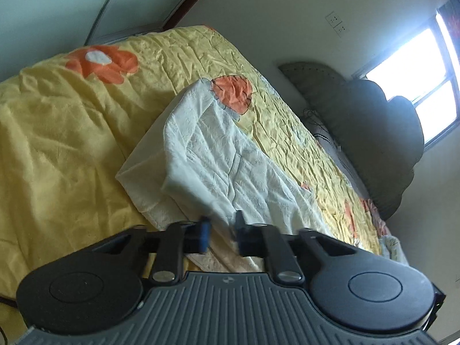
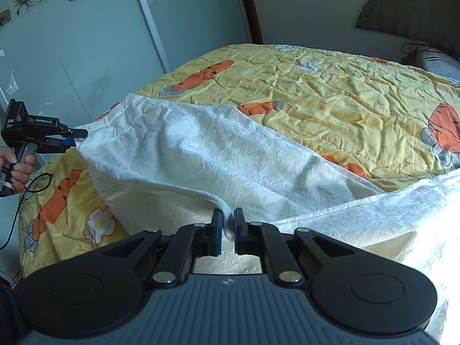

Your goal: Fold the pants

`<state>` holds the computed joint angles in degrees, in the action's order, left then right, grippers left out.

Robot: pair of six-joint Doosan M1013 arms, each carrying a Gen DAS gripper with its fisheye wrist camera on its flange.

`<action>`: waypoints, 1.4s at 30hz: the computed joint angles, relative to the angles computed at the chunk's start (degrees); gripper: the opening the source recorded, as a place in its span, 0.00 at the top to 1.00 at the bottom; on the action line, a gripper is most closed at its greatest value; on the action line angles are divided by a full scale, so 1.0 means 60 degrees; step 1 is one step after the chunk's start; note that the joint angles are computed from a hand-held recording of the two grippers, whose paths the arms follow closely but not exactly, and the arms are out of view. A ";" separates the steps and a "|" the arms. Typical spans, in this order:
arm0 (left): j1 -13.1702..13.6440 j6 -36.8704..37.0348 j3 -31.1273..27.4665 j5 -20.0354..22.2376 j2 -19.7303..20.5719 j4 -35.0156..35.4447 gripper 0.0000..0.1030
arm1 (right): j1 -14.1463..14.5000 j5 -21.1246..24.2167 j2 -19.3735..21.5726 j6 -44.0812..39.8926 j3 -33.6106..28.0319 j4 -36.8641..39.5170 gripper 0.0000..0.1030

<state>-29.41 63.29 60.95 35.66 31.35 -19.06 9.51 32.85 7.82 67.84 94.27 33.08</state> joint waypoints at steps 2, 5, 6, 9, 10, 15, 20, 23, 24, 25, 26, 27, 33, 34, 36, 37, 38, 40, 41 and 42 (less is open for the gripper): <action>-0.0036 0.0142 -0.0068 -0.0283 -0.0045 0.0378 0.95 | 0.0069 0.0035 -0.0086 0.0029 0.0039 -0.0167 0.94; -0.0069 0.0275 -0.0158 -0.0520 -0.0100 0.0855 0.95 | 0.0243 0.0417 -0.0104 0.0000 0.0150 -0.0331 0.94; -0.0085 0.0078 -0.0342 -0.0173 0.0002 0.1117 0.95 | 0.0308 0.0496 -0.0072 0.0055 0.0192 -0.0458 0.94; -0.0148 -0.0573 -0.0781 0.1300 0.0355 0.1947 0.90 | 0.0425 0.0365 0.0019 0.0333 0.0326 -0.0628 0.94; -0.0133 -0.0622 -0.0759 0.1494 0.0397 0.1890 0.80 | 0.0445 0.0253 0.0025 0.0395 0.0363 -0.0617 0.94; -0.0064 -0.0165 -0.0114 0.1228 -0.0031 0.0952 0.56 | 0.0415 0.0208 0.0023 0.0118 0.0427 -0.0389 0.94; -0.0160 0.2328 0.0277 0.1369 -0.0407 -0.2122 0.53 | 0.0382 0.0004 -0.0016 -0.0089 0.0555 -0.0028 0.94; -0.0455 0.2997 0.0425 0.0978 -0.0198 -0.4955 0.33 | 0.0356 -0.0204 -0.0092 -0.0230 0.0656 0.0266 0.94; -0.0616 0.2900 0.0181 0.1082 0.0026 -0.5266 0.33 | 0.0360 -0.0267 -0.0120 -0.0230 0.0681 0.0301 0.94; -0.0755 0.2755 -0.0131 0.1216 0.0262 -0.5370 0.34 | 0.0363 -0.0321 -0.0155 -0.0226 0.0705 0.0316 0.94; -0.0897 0.2574 -0.0461 0.1304 0.0501 -0.5346 0.34 | 0.0383 -0.0392 -0.0185 -0.0196 0.0722 0.0288 0.94; -0.1028 0.2385 -0.0780 0.1347 0.0715 -0.5219 0.34 | 0.0397 -0.0442 -0.0213 -0.0190 0.0738 0.0273 0.94; -0.1419 0.0127 -0.3037 0.2757 0.2173 -0.4046 0.34 | 0.0404 -0.0851 -0.0320 -0.0336 0.0885 0.0653 0.94; -0.1454 -0.0323 -0.3242 0.2892 0.2311 -0.3793 0.35 | 0.0410 -0.0900 -0.0328 -0.0336 0.0907 0.0678 0.94; -0.1497 -0.0763 -0.3356 0.2940 0.2405 -0.3560 0.35 | 0.0408 -0.0903 -0.0322 -0.0349 0.0927 0.0717 0.94; -0.1497 -0.0884 -0.3331 0.2826 0.2420 -0.3522 0.39 | 0.0400 -0.0880 -0.0322 -0.0389 0.0937 0.0764 0.94; -0.1517 -0.1080 -0.3303 0.2743 0.2406 -0.3334 0.42 | 0.0391 -0.0851 -0.0327 -0.0439 0.0948 0.0803 0.94; -0.1550 -0.1397 -0.3522 0.2894 0.2512 -0.2741 0.72 | 0.0352 -0.0615 -0.0310 -0.0511 0.0929 0.0869 0.93; -0.1534 -0.1461 -0.3590 0.2993 0.2532 -0.2402 0.80 | 0.0323 -0.0523 -0.0307 -0.0529 0.0925 0.0928 0.92; -0.1561 -0.1450 -0.3434 0.2863 0.2472 -0.2202 0.80 | 0.0251 -0.0410 -0.0311 -0.0635 0.0928 0.1183 0.91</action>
